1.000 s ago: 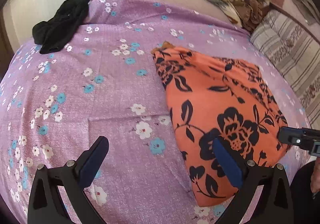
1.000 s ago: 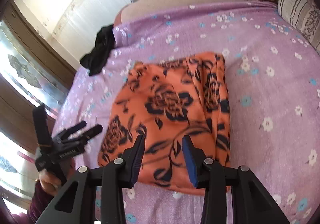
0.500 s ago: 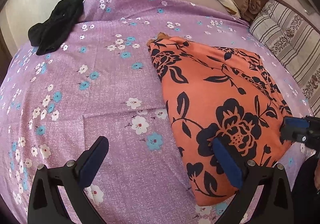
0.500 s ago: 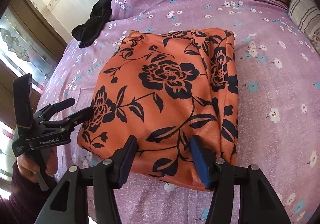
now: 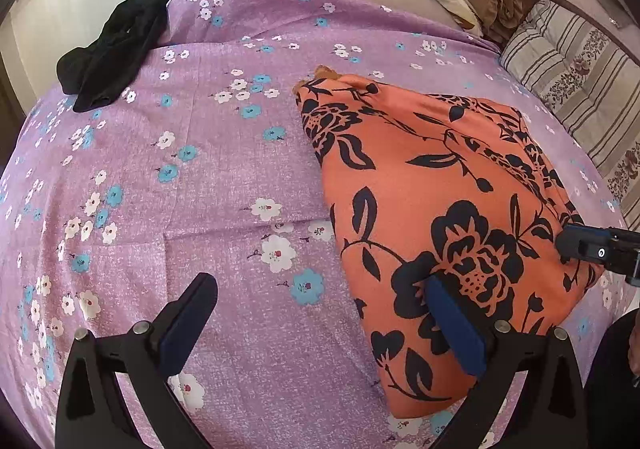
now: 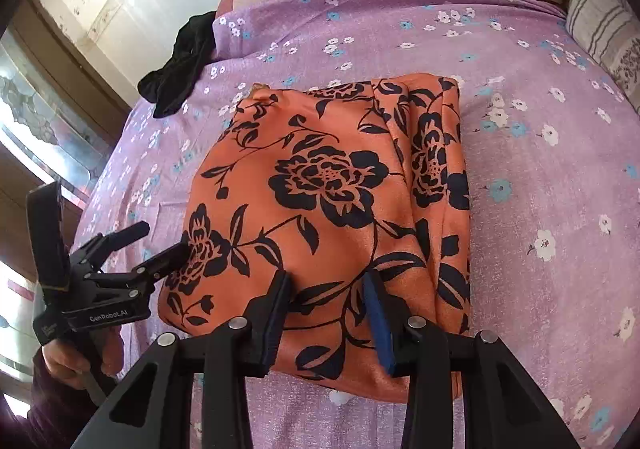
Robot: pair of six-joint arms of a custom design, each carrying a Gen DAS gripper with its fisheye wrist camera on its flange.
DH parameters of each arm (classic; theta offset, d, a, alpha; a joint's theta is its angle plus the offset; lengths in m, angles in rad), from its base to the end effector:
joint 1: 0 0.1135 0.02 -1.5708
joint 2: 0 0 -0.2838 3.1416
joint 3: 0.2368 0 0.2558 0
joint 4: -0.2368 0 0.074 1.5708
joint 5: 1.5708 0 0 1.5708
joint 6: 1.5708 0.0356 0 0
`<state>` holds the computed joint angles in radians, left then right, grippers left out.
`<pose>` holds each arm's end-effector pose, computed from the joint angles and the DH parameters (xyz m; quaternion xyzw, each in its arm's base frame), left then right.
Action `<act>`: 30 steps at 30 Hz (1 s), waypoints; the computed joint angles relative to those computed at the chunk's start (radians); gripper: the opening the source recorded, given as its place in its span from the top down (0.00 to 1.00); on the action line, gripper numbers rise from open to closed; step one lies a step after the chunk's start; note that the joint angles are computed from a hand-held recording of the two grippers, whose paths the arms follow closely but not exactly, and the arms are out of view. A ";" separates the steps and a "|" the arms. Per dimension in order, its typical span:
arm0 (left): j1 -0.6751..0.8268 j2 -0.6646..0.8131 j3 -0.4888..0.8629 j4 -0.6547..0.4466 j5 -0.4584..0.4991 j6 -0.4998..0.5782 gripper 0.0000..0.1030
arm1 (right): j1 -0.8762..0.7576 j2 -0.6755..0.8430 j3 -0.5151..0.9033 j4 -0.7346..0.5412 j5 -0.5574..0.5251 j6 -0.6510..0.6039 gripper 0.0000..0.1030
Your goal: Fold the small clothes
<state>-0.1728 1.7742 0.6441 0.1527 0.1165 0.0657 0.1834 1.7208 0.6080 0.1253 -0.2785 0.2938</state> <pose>0.2937 -0.0555 0.1015 0.1305 0.9459 -0.0712 0.2885 0.2792 0.0617 0.1073 0.0125 0.9493 0.1965 0.2453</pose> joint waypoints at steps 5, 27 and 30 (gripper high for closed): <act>0.001 0.001 0.003 -0.004 0.002 -0.004 0.00 | -0.022 -0.033 -0.031 0.051 -0.007 0.019 0.60; 0.011 0.030 0.051 -0.017 0.081 0.008 0.00 | -0.100 0.001 -0.005 0.051 -0.149 0.002 0.48; 0.035 0.038 0.072 -0.027 0.167 0.003 0.00 | -0.188 -0.044 -0.059 0.150 -0.189 0.059 0.37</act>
<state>-0.1379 1.8119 0.7159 0.1260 0.2838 0.0689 -0.0045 1.6768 0.5487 0.2750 -0.4673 0.3532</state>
